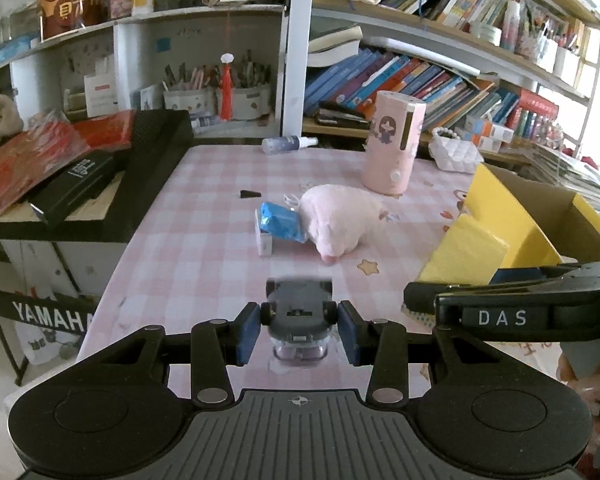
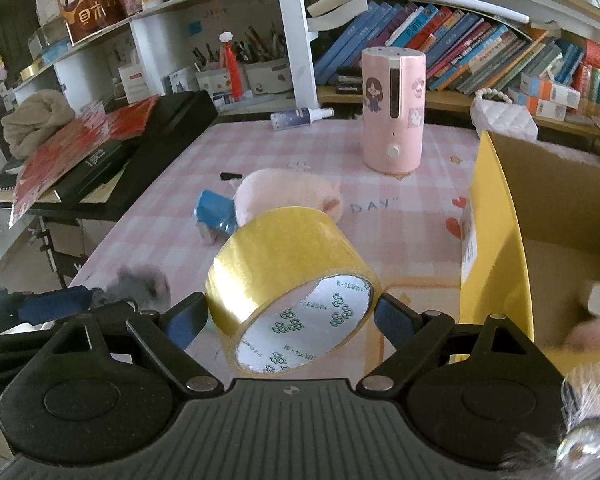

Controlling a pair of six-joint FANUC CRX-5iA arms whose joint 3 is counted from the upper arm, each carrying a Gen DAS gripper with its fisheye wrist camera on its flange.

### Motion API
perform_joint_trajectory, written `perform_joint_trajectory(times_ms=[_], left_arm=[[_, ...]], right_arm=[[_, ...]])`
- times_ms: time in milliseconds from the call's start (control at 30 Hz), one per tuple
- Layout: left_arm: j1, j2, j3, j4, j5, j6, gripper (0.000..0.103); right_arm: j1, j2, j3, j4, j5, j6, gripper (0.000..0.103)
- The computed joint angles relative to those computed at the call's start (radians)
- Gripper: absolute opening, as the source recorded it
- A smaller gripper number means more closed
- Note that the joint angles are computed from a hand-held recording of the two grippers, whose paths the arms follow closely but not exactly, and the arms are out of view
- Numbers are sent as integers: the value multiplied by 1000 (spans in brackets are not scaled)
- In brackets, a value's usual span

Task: Organize objects
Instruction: 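Carry the tape roll in the right tool and toy car in the left tool toward the yellow box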

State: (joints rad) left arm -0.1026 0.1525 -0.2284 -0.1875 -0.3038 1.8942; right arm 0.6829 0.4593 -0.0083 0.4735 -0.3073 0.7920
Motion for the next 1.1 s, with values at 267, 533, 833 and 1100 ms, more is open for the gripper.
perform_joint_trajectory(times_ms=[267, 533, 833, 1100], left_arm=[[13, -75, -98, 38, 13, -11, 40], [7, -153, -184, 93, 58, -120, 40], [-15, -206, -282, 261, 92, -367, 40], [-67, -223, -391, 570, 152, -713, 40]], right_arm=[[19, -101, -198, 266, 55, -304, 89], [13, -181, -341, 516, 87, -592, 89], [-48, -277, -505, 932, 125, -1050, 89], [-13, -360, -615, 928, 40, -1160, 89]])
